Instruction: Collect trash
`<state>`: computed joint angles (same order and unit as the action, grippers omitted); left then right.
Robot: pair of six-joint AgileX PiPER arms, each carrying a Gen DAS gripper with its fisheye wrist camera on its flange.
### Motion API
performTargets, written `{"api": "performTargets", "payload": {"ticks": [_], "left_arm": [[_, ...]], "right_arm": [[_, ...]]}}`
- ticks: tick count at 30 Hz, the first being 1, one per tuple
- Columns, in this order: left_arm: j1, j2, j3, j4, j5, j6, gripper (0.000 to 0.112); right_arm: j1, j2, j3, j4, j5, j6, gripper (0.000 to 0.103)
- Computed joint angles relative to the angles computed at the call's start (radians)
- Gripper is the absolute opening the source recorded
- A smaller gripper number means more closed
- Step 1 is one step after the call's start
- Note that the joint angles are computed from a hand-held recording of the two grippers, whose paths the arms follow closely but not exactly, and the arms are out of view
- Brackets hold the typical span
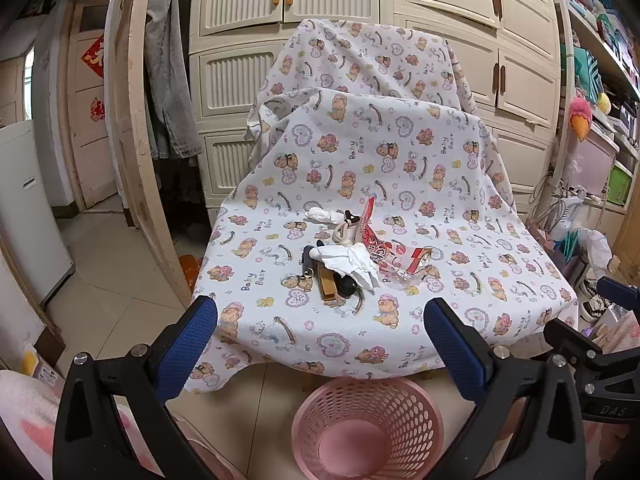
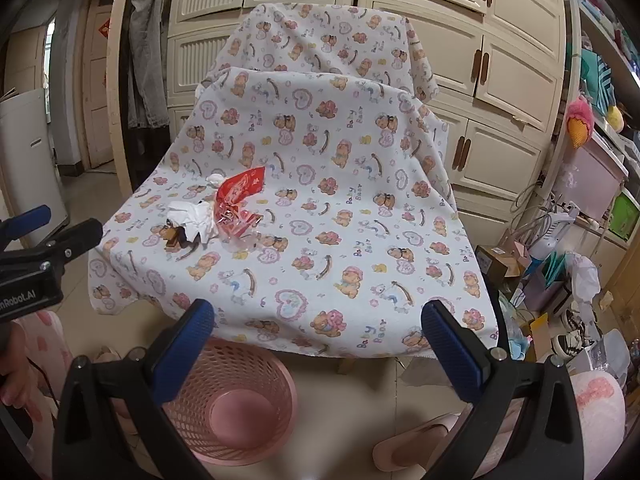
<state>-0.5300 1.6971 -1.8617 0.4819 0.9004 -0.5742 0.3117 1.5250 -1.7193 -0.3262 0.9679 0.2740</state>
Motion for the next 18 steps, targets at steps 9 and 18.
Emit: {"api": "performTargets", "payload": {"ticks": [9,18], "left_arm": [[-0.003,0.001,-0.002,0.004,0.004,0.001,0.102],[-0.002,0.002,-0.004,0.002,0.010,0.000,0.102]], "right_arm": [[0.004,-0.004,0.008,0.001,-0.008,0.000,0.103],[0.006,-0.006,0.015,0.012,-0.022,-0.015,0.103]]}}
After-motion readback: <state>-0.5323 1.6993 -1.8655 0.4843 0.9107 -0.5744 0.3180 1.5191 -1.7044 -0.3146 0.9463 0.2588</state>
